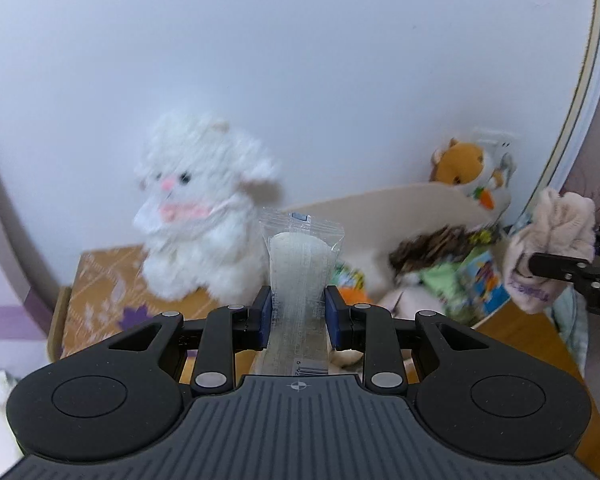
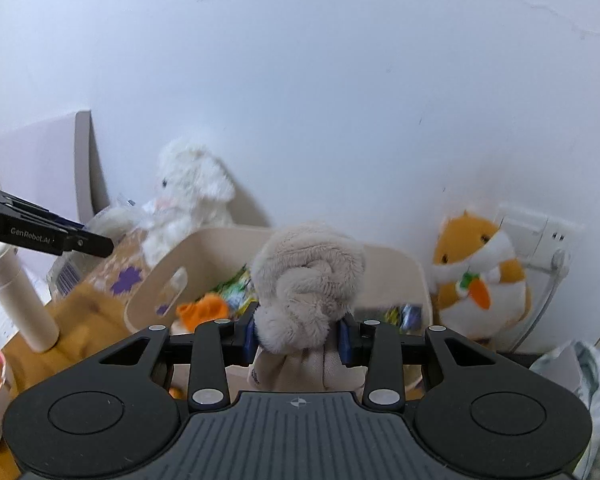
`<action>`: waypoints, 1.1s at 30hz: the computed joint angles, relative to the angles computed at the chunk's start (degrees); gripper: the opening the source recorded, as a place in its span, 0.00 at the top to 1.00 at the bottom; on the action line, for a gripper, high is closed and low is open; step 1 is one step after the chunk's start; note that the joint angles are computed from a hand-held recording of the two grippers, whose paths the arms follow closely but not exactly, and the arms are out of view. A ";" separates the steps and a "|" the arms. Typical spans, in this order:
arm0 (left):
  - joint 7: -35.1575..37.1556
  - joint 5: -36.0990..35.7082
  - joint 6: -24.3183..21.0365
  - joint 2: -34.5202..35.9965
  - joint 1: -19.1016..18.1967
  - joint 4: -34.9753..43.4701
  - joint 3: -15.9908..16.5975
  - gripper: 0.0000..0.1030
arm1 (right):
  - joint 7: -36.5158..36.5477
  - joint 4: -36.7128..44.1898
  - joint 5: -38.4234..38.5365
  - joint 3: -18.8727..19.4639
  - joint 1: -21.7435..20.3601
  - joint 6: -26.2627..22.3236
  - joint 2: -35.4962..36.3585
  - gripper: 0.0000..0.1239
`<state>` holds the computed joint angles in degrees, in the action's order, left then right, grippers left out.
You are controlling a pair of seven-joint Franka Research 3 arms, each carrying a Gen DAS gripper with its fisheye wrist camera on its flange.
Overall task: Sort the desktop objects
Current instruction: 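Carry the panty liner and pink scrunchie into the basket and release both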
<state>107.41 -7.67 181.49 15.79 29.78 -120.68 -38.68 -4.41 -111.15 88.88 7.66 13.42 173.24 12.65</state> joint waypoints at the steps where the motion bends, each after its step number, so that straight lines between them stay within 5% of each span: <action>1: -0.53 0.33 -0.10 0.39 -1.19 0.88 0.81 0.73 | -0.58 0.89 0.71 0.05 0.06 0.66 0.48 0.72; 8: -4.91 3.48 -0.59 3.67 -8.71 5.99 6.07 0.73 | 1.00 8.42 1.13 0.14 0.74 4.76 5.50 0.72; 18: -14.74 10.12 -4.83 8.60 -22.93 13.05 18.92 0.73 | 23.60 14.63 -23.75 -0.96 1.95 2.06 12.53 0.72; 24: -17.40 14.20 -7.26 10.00 -26.95 14.71 23.29 0.73 | 27.23 14.36 -35.03 -0.07 1.94 -1.12 13.71 0.71; 29: -15.35 13.38 -10.06 11.22 -24.84 15.83 20.81 0.73 | 32.04 13.84 -43.34 -0.32 2.90 0.52 14.68 0.68; 33: -17.07 14.53 -9.54 10.78 -27.01 15.58 23.38 0.67 | 36.85 13.04 -47.02 -0.31 2.50 1.58 14.75 0.57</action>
